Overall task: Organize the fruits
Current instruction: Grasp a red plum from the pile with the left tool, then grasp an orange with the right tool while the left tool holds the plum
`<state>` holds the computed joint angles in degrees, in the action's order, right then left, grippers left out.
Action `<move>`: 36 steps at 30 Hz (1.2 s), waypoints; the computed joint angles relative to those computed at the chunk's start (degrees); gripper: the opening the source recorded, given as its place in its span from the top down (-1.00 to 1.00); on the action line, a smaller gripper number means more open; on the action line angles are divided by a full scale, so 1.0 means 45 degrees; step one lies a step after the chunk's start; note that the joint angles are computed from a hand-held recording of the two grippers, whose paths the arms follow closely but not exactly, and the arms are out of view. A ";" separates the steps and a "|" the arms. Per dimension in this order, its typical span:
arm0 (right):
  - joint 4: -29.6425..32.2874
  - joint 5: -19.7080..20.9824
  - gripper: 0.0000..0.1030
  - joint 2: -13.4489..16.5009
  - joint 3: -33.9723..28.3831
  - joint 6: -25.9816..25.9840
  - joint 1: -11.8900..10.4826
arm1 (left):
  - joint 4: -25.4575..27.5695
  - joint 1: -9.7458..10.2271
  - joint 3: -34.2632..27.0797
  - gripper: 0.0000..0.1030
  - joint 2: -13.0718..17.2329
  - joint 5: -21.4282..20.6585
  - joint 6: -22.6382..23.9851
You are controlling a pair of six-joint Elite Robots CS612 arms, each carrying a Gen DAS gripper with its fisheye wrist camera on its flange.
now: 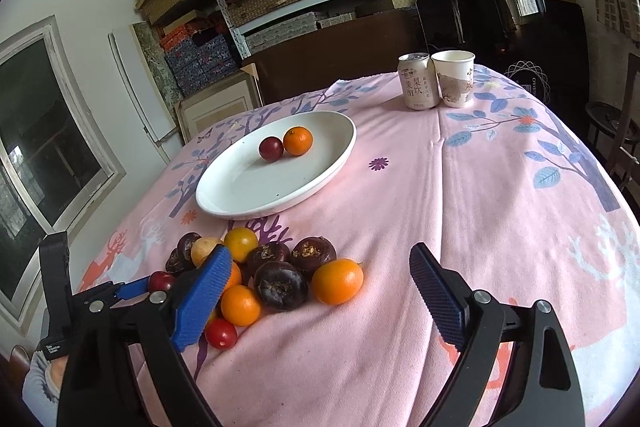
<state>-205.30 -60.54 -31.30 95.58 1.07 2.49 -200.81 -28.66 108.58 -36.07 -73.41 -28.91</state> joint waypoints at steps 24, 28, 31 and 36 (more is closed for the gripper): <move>0.3407 -0.2876 -0.13 0.0367 -0.1053 -0.2332 0.0815 | -0.0954 0.0060 0.0333 0.24 -0.0020 -0.0267 -0.0141; 0.3903 -0.2585 0.04 0.0468 -0.1368 -0.2291 0.0822 | -0.0863 0.0090 0.0282 0.24 0.0003 -0.0513 -0.0114; 0.3965 -0.2403 0.14 0.0482 -0.1408 -0.2350 0.0812 | -0.0791 0.0151 0.0223 0.24 0.0033 -0.0764 -0.0119; 0.3394 -0.1817 0.21 0.0375 -0.1094 -0.1874 0.0610 | -0.1049 0.0115 0.0281 0.24 0.0017 -0.0671 -0.0039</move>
<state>-190.02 -68.72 -29.61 90.66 -7.36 5.24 -205.53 -28.14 109.85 -35.99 -76.43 -29.08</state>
